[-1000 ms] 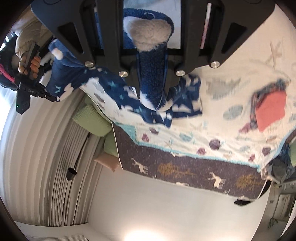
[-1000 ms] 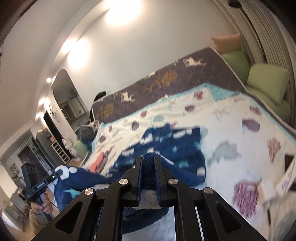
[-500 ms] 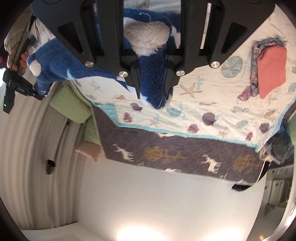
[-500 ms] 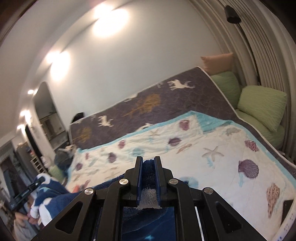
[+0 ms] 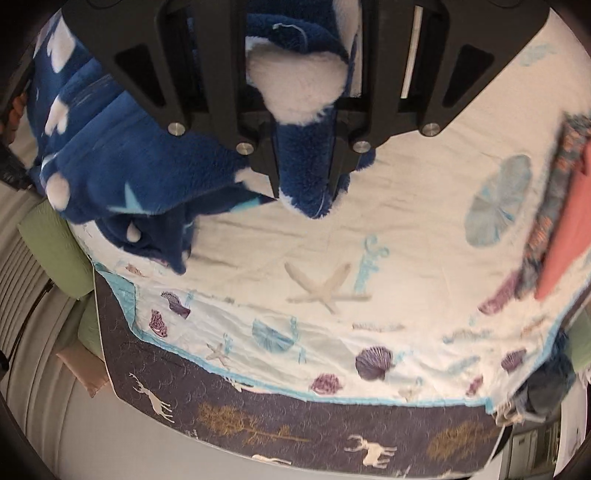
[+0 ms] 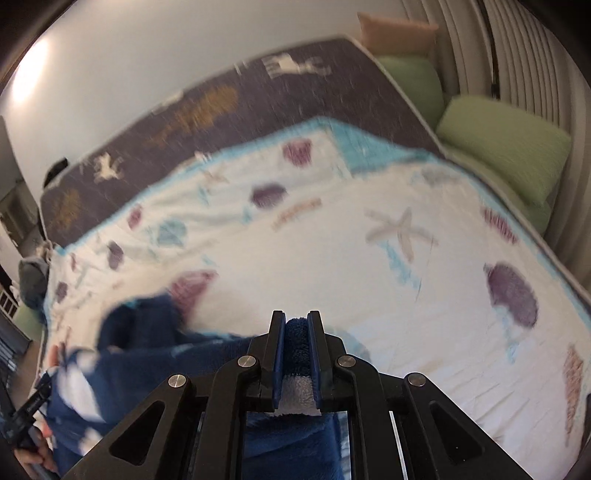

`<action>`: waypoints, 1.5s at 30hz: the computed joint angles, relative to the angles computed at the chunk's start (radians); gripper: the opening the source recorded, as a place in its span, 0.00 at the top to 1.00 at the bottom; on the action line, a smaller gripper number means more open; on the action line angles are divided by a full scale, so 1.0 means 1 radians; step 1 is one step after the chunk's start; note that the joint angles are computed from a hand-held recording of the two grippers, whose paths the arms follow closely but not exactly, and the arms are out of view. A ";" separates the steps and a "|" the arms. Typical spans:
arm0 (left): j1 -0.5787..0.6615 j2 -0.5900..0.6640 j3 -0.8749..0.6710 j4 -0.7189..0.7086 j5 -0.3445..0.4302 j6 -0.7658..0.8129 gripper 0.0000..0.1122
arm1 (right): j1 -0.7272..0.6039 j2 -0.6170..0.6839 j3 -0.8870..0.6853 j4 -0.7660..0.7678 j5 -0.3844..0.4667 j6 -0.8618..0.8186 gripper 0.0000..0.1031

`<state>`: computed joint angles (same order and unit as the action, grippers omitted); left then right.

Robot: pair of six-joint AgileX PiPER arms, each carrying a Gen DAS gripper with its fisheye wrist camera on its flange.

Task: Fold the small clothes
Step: 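Lift the hem with both grippers and fold it toward the collar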

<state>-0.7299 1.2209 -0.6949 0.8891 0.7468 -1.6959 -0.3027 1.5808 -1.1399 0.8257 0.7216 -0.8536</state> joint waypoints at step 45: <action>-0.231 -0.175 0.049 0.012 0.160 -0.050 0.44 | -0.097 -0.030 0.021 -0.016 0.287 -0.061 0.74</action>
